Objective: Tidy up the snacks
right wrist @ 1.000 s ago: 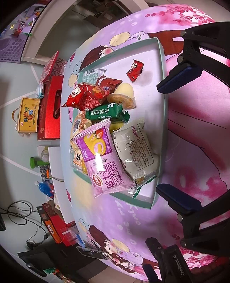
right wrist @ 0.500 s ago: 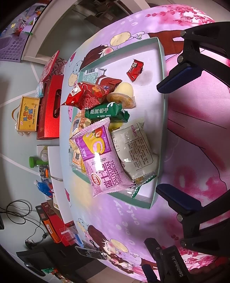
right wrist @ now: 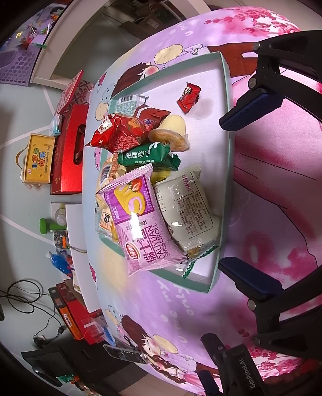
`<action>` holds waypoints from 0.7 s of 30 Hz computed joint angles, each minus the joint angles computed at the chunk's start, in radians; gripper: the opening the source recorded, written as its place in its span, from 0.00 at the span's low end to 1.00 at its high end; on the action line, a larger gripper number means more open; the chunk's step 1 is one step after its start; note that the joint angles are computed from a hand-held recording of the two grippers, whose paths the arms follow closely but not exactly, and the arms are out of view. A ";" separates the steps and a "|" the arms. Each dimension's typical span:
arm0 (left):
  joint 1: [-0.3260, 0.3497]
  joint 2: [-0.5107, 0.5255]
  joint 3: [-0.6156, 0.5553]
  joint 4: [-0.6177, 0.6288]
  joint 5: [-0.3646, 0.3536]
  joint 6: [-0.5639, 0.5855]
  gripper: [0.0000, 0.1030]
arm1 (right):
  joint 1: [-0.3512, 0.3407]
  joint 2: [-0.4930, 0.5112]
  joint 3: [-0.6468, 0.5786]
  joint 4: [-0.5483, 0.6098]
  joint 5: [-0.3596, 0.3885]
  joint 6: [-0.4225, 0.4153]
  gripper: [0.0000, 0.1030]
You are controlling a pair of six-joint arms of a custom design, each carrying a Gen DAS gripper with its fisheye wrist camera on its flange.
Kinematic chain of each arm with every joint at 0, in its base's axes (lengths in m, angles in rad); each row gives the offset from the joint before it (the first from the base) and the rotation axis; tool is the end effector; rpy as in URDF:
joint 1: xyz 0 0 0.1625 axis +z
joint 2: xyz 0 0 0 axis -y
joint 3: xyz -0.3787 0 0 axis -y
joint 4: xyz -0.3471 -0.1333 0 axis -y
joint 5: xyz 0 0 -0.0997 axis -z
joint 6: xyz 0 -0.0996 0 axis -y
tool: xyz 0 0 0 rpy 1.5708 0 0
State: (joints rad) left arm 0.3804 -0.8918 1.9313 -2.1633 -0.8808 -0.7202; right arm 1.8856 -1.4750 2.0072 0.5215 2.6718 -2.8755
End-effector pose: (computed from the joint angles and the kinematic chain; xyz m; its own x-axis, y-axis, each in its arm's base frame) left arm -0.3637 -0.3573 0.0456 -0.5754 0.3943 -0.7165 0.6090 0.7914 -0.0537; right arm 0.1262 -0.2439 0.2749 -0.6178 0.4865 0.6178 -0.1106 0.7241 -0.6808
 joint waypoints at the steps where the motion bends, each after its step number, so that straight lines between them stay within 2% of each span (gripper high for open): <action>1: 0.001 -0.001 0.001 0.001 -0.001 0.000 0.95 | 0.001 0.001 0.000 0.001 0.001 0.002 1.00; 11: 0.005 0.001 -0.003 0.006 -0.007 -0.002 0.95 | -0.006 -0.009 0.003 -0.004 -0.004 -0.013 1.00; 21: 0.007 -0.002 -0.002 0.012 -0.003 -0.013 0.95 | -0.014 -0.024 0.006 0.000 0.010 0.006 1.00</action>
